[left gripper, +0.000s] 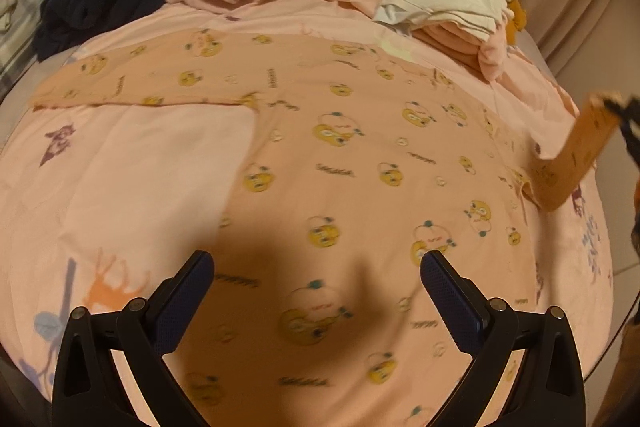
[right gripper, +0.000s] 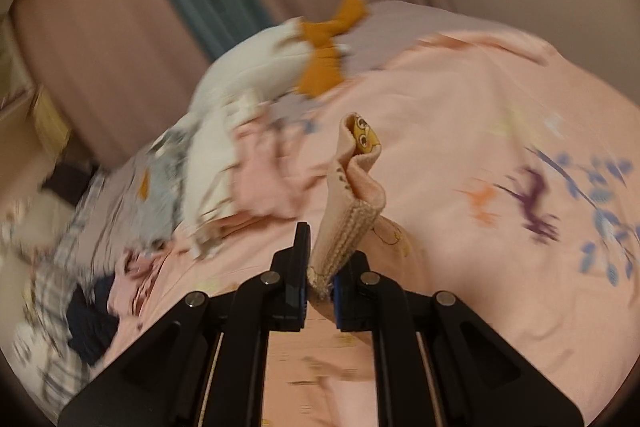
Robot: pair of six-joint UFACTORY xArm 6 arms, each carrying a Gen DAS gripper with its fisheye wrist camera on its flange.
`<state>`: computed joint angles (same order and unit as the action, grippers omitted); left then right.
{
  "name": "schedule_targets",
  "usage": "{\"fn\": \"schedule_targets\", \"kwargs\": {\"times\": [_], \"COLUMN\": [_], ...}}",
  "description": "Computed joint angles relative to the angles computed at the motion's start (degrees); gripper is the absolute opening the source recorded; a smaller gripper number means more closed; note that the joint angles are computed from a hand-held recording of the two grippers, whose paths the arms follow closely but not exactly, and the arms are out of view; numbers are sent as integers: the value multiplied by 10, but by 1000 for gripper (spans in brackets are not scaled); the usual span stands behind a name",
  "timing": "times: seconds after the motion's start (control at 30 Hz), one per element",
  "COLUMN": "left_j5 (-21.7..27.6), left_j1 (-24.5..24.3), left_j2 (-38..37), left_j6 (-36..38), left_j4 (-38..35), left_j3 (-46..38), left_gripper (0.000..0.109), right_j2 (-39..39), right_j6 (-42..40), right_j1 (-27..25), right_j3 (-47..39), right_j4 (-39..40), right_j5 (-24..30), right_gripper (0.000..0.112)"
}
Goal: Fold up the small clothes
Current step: 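Grasp the cuff of the sleeve nearest the right tool with the right tool, then fold the held sleeve across the shirt body with the right tool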
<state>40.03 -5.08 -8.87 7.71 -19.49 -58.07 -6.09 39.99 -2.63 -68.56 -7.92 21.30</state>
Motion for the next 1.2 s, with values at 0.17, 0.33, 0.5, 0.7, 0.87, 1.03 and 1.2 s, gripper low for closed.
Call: {"fn": "schedule_targets", "kwargs": {"times": [0.17,0.33,0.5,0.7,0.87,1.03,1.2], "left_j5": [8,13,13,11,-1,7,24], "left_j1": [29,66,87,103,114,126,149], "left_j2": [-6,1,10,29,44,65,83], "left_j6": [25,37,33,27,8,11,37], "left_j4": [-18,-49,-47,-57,-64,-84,-141], "left_j3": [7,5,4,-6,-14,-36,-63], "left_gripper": [102,102,102,102,102,102,102], "right_j2": [86,193,292,370,398,381,318], "right_j6": [25,3,-37,-73,-122,-208,-322], "right_j1": [79,158,207,238,256,257,247], "right_j3": [-119,-239,-337,-400,-402,-357,-266], "right_j4": [-74,-123,-128,-126,-117,-14,147], "right_j5": [49,105,156,209,232,198,71], "right_gripper": [10,10,10,13,16,62,69]}}
